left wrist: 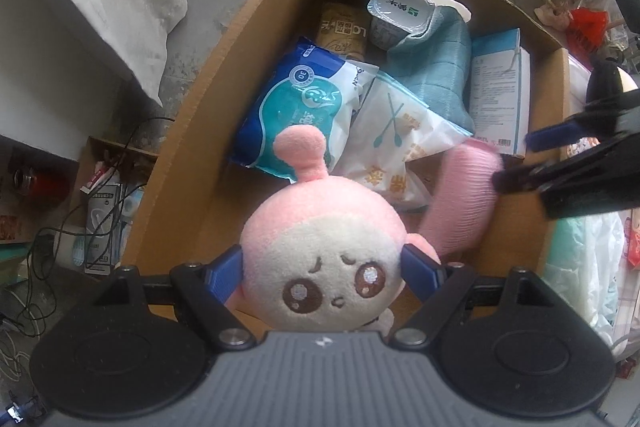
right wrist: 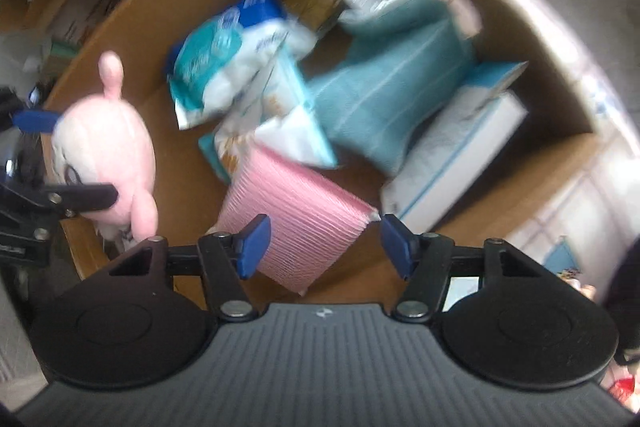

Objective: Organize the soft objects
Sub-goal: 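Lower the doll and pad into the box and open both tools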

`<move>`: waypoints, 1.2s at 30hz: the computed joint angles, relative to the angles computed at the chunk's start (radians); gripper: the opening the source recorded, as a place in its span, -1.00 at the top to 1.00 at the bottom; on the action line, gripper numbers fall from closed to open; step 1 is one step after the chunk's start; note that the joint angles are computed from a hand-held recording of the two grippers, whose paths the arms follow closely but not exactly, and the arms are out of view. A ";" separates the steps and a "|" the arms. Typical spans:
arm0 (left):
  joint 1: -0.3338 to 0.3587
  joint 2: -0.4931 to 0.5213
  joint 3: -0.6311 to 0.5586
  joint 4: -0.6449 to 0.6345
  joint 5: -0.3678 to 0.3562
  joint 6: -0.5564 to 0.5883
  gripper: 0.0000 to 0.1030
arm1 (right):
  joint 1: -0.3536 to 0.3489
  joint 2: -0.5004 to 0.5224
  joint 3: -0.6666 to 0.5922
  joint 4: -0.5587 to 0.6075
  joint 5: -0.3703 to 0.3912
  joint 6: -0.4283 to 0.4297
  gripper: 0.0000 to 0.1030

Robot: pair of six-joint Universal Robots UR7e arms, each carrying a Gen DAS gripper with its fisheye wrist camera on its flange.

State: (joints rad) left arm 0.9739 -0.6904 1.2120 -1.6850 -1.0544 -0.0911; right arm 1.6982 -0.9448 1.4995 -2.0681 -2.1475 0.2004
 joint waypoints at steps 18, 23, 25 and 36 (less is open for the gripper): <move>0.009 -0.002 0.013 -0.002 0.019 0.022 -0.63 | -0.048 0.122 -0.085 0.040 0.139 -0.010 0.51; 0.011 0.004 0.012 0.006 0.020 0.025 -0.63 | -0.064 0.132 -0.078 0.011 0.142 -0.017 0.51; 0.014 0.011 0.006 0.018 0.017 0.026 -0.63 | -0.067 0.118 -0.056 -0.024 0.154 -0.008 0.46; 0.020 0.082 -0.047 0.105 0.077 0.025 -0.66 | -0.049 -0.052 0.127 -0.283 0.215 0.067 0.18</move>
